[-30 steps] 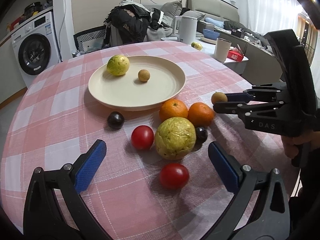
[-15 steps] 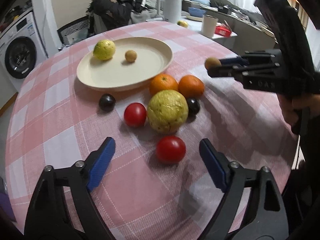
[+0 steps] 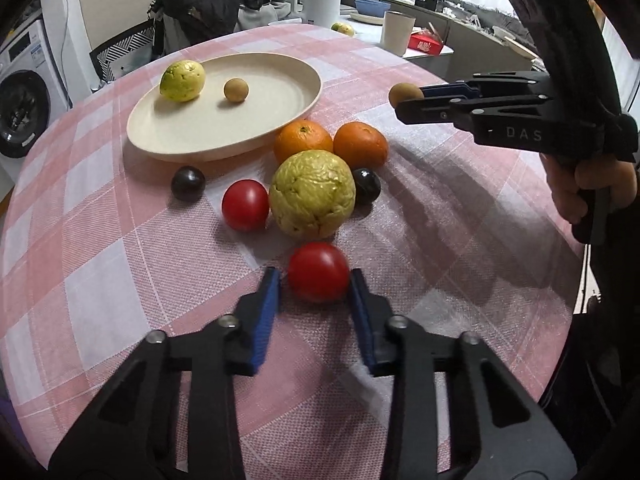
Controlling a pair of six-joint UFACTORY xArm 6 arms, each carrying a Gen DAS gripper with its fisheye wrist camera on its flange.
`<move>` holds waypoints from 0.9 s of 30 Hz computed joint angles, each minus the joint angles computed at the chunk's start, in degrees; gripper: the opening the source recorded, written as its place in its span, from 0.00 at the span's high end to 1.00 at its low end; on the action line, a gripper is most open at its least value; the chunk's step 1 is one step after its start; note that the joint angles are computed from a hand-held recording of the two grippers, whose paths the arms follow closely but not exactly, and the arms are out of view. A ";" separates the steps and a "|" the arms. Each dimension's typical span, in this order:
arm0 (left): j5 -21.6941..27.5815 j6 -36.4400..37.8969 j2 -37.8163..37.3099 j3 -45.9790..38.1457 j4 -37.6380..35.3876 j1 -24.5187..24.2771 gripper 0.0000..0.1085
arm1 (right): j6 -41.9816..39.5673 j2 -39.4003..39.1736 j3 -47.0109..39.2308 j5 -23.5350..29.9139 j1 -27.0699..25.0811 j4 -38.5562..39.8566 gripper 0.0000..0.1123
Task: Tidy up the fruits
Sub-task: 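Grasp a red tomato with the left tool while the right tool holds the brown pear, then carry the tomato with the left tool onto the plate while the right tool sets the pear there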
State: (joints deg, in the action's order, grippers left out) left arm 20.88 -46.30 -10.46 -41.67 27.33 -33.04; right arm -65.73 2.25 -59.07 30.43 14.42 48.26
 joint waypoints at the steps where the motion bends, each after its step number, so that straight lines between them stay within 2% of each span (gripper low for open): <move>1: 0.04 0.01 -0.07 0.02 0.01 0.02 0.75 | -0.05 -0.03 -0.06 0.11 -0.08 0.06 0.76; 17: -2.33 -0.06 -2.82 1.43 0.74 0.12 0.76 | -0.97 -0.38 0.07 -0.03 -0.28 0.96 0.76; 22: -3.06 -2.70 -4.47 2.13 2.76 0.89 0.76 | -3.30 -0.98 0.22 0.42 -0.50 3.81 0.76; 27: -2.80 -8.41 -6.52 2.47 8.66 1.70 0.76 | -6.70 -2.20 0.94 0.88 -0.42 7.27 0.76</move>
State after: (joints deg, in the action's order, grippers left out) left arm 18.08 -54.72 -16.98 -39.21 35.99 -31.34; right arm -72.42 0.05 -58.13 31.31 14.00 55.53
